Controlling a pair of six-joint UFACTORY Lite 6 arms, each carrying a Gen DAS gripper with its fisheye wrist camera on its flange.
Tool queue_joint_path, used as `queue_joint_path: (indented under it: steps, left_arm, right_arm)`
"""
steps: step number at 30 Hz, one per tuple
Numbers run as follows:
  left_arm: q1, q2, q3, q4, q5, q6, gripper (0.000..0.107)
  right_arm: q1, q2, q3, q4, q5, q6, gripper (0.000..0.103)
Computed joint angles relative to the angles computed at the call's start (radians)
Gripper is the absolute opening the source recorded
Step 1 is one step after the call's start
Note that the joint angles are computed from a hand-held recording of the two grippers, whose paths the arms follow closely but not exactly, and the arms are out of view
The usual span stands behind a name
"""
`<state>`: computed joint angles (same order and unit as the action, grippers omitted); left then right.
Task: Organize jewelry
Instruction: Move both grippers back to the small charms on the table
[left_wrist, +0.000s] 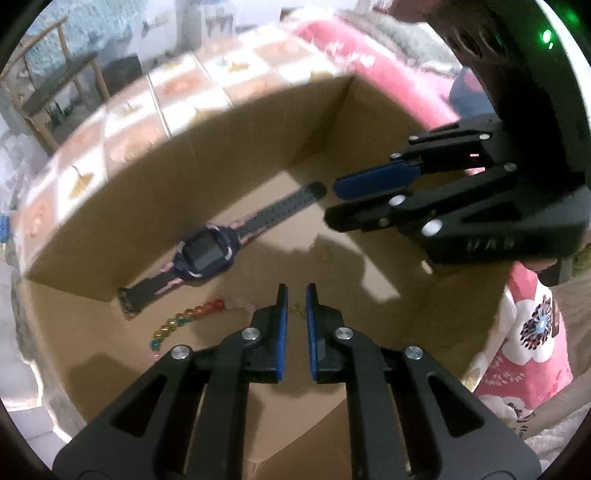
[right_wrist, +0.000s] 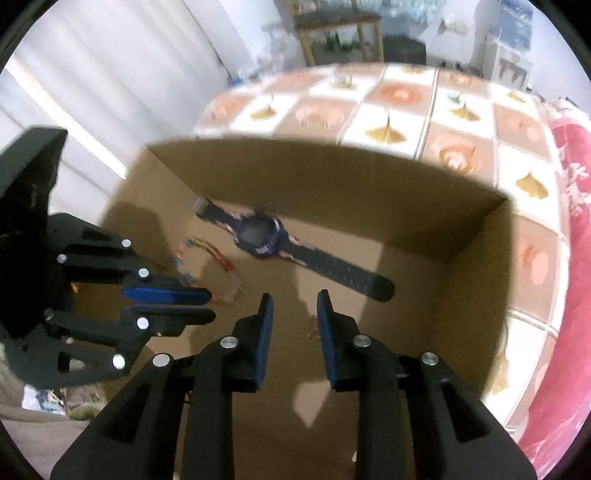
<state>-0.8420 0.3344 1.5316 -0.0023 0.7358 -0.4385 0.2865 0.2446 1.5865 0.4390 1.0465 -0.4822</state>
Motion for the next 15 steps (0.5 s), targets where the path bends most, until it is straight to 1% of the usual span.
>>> queue_joint_path:
  steps: [2,3,4,5,6,8,9,11,12,13,14,15]
  left_arm:
    - [-0.032,-0.086,-0.055,0.079,-0.019,-0.081,0.010]
    - [-0.070,-0.161,-0.106,0.170,-0.025,-0.173,0.016]
    - [-0.111,-0.224,-0.151,0.263,-0.026,-0.267,0.020]
    - [-0.160,-0.288,-0.203,0.368,-0.025,-0.371,0.028]
    - [-0.235,-0.371,-0.257,0.473,0.011,-0.476,0.031]
    - [-0.358,-0.458,-0.346,0.659,0.066,-0.685,0.033]
    - [-0.443,-0.512,-0.403,0.737,0.116,-0.790,0.034]
    - [-0.582,-0.570,-0.485,0.830,0.196,-0.966,0.036]
    - [-0.665,-0.589,-0.527,0.860,0.242,-1.064,0.036]
    - [-0.715,-0.604,-0.559,0.872,0.260,-1.131,0.036]
    - [-0.761,-0.618,-0.591,0.880,0.263,-1.197,0.036]
    - [-0.798,-0.627,-0.630,0.888,0.237,-1.278,0.036]
  right_arm:
    - [-0.059,-0.111,-0.064,0.083,0.002,-0.054,0.025]
    - [-0.087,-0.161,-0.097,0.127,0.003,-0.084,0.025]
    - [-0.145,-0.254,-0.154,0.201,0.030,-0.141,0.025]
    - [-0.207,-0.341,-0.214,0.275,0.060,-0.202,0.028]
    - [-0.252,-0.402,-0.261,0.332,0.080,-0.249,0.033]
    - [-0.403,-0.593,-0.422,0.469,0.174,-0.373,0.035]
    - [-0.459,-0.652,-0.481,0.509,0.214,-0.417,0.035]
    - [-0.650,-0.837,-0.661,0.563,0.371,-0.507,0.035]
    - [-0.719,-0.911,-0.734,0.561,0.429,-0.533,0.035]
    - [-0.761,-0.964,-0.788,0.559,0.460,-0.549,0.035]
    - [-0.844,-1.054,-0.883,0.552,0.530,-0.574,0.035]
    - [-0.895,-1.102,-0.949,0.542,0.581,-0.583,0.035]
